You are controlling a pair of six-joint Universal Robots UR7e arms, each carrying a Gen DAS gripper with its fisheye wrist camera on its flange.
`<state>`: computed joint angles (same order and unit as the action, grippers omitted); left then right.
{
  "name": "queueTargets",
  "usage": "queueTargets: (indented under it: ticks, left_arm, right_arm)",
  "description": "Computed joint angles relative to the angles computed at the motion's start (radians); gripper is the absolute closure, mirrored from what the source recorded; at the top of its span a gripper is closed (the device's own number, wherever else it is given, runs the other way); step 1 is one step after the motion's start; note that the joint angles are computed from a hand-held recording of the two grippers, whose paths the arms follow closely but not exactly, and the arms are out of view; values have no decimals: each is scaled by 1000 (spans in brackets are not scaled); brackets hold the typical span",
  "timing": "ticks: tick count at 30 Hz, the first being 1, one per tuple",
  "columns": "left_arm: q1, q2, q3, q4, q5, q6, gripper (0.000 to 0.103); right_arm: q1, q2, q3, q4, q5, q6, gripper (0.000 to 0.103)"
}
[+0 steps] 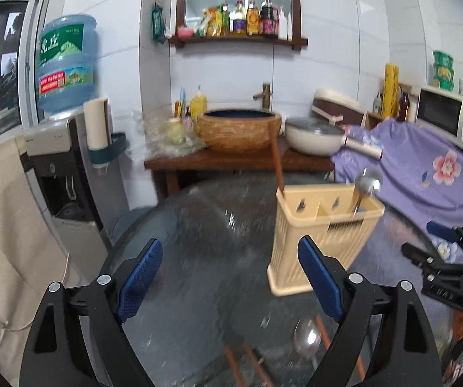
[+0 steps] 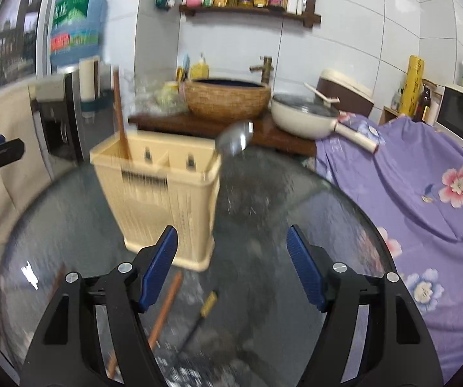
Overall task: Organize utensils
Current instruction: 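Open the right tool to drop the ladle into the basket while the left tool releases the chopstick, then grasp the black gold-tipped chopstick with the right tool while the left tool grasps a wooden chopstick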
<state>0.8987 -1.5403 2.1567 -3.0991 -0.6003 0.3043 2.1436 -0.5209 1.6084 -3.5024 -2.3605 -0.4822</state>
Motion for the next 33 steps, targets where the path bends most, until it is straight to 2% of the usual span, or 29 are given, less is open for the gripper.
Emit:
queueTargets:
  ticks: [3,7,11,14,19,24,33]
  left_arm:
    - [33,-32,30,130,8,-83,33]
    - [76,-59,60,256,-3,-181,44]
    - [103,-50,82,300,14,-205,53]
    - [127,-54,87,357,-3,-251,59]
    - [141,-62,101,409,-15,-300,63]
    - [150,-59,100,461,-30,-349,68]
    - [141,-42,102,486,-34,-381,72]
  right_arm:
    - [-8,3,39,4,-26,23,33]
    - [-33,-6,85,90,-32,130,37]
    - [-49,6,97,148,-43,187,44]
    - [-56,13,92,181,-39,219,46]
    - [-69,21,70,268,-38,305,54]
    - [-77,29,46,328,-45,364,56]
    - [-75,50,22,349,-65,388,59]
